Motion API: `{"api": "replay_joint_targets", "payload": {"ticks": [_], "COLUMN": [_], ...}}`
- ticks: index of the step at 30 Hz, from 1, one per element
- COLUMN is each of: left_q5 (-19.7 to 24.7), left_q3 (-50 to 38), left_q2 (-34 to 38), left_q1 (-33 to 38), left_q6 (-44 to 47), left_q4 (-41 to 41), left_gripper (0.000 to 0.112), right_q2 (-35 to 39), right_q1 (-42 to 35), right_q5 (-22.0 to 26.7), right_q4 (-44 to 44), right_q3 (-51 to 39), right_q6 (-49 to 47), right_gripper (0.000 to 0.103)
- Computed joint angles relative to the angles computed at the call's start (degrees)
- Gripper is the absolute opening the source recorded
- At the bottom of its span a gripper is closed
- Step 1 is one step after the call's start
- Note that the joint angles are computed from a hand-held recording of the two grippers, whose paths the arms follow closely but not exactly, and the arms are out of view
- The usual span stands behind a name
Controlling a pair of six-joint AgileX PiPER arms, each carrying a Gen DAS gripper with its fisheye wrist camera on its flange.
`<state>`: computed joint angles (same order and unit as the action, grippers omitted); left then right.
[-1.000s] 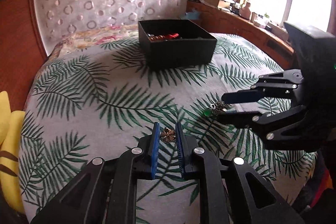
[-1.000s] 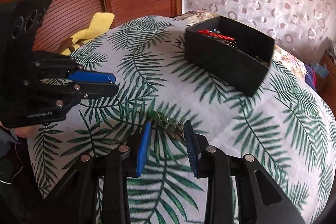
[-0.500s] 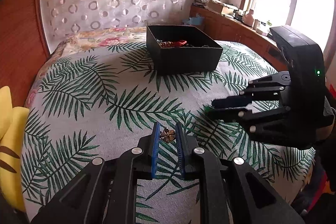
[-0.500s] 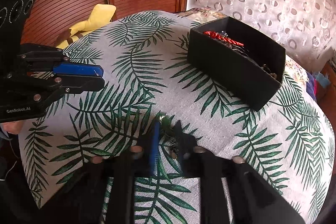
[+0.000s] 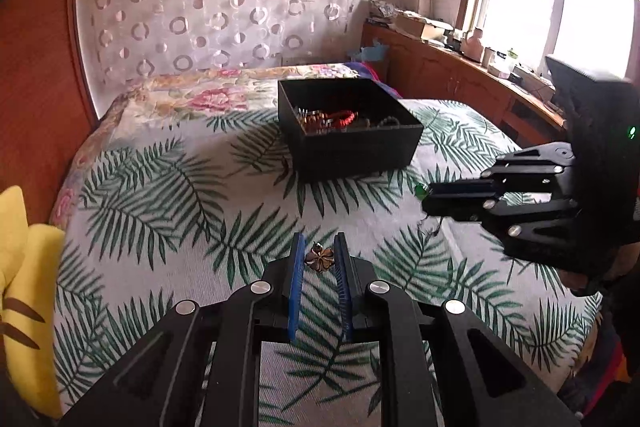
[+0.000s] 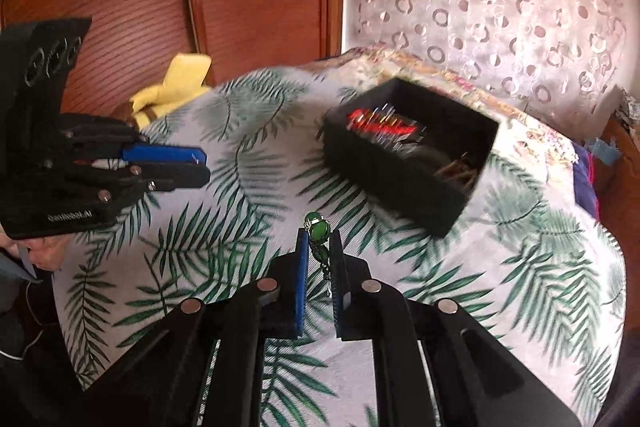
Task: Organize jewelry
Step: 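Grasp the gold flower charm with the left gripper while the right grasps the silver chain with green charm, then lower the flower charm and silver chain into the black box and open both grippers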
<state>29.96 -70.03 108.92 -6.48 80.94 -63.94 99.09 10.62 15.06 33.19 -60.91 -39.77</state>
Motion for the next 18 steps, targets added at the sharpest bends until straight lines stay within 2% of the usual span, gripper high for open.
{"api": "replay_joint_targets", "payload": {"ticks": [7,9,18], "left_q5": [-0.5,-0.1,1.6], "left_q3": [-4.9,-7.3,-18.1], "left_q2": [1.3,2.1,6.8], "left_q1": [-1.9,-2.4,-5.3], "left_q6": [-5.1,-7.6,-17.1], "left_q4": [3.8,5.6,11.7], "left_gripper": [0.014,0.014,0.014], "right_q2": [-1.4,-0.7,7.8], "right_q1": [-3.1,-3.9,-7.4], "right_q5": [2.2,3.1,8.3], "right_q4": [-3.9,-7.4,-13.0], "right_q3": [-5.1,-8.3,-22.4], "right_q6": [3.0,6.4,12.1], "right_gripper": [0.012,0.012,0.012]}}
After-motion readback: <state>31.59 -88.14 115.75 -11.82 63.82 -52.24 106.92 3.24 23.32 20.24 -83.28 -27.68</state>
